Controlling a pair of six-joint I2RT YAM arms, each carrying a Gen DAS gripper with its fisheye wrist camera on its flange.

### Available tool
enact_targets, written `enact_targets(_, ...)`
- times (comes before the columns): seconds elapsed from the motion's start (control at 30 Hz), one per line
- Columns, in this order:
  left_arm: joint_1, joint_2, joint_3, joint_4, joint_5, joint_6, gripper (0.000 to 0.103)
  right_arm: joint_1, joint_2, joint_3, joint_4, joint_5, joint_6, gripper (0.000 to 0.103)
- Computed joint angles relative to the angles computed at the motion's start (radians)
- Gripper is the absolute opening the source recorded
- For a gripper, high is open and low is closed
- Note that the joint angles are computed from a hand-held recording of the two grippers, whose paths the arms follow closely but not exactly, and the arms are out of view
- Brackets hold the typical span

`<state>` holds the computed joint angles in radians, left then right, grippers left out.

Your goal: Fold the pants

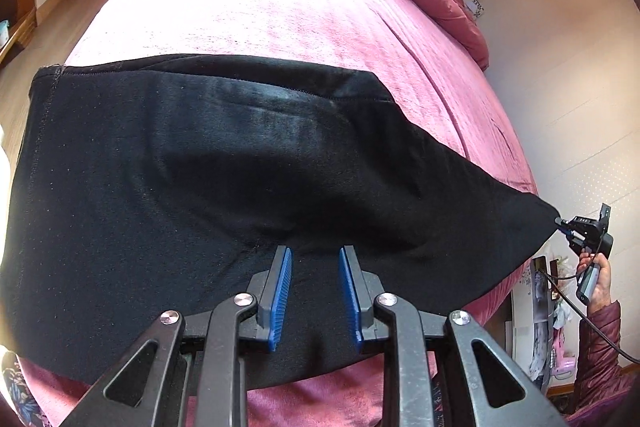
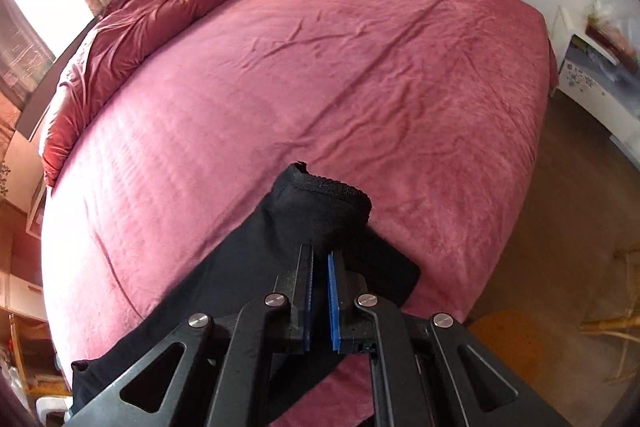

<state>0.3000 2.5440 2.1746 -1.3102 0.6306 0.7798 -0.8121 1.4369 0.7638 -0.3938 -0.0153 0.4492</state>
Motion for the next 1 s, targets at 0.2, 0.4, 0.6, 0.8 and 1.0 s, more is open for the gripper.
enact_targets(0.2,-0.011,-0.030,-0.056,0.028,-0.030,0.008,0.025,-0.185,-0.018,-0.194,0.177,-0.152,0.023,0.023)
enact_targets(0.4,-0.031,-0.047,-0.103,0.081,-0.063,-0.031,0.025,-0.430,-0.034,-0.395,0.404,-0.448,0.016,0.023)
enact_targets(0.6,-0.046,-0.082,-0.184,0.137,-0.074,-0.058,0.026,-0.422,0.132,-0.467,0.672,-0.605,0.044,0.020)
enact_targets(0.8,-0.062,-0.084,-0.226,0.183,-0.076,-0.081,0.026,-0.318,0.281,-0.405,0.725,-0.461,0.108,0.017)
enact_targets(1.0,-0.061,-0.065,-0.214,0.187,-0.074,-0.084,0.026,-0.338,-0.004,-0.444,0.567,-0.472,0.104,0.008)
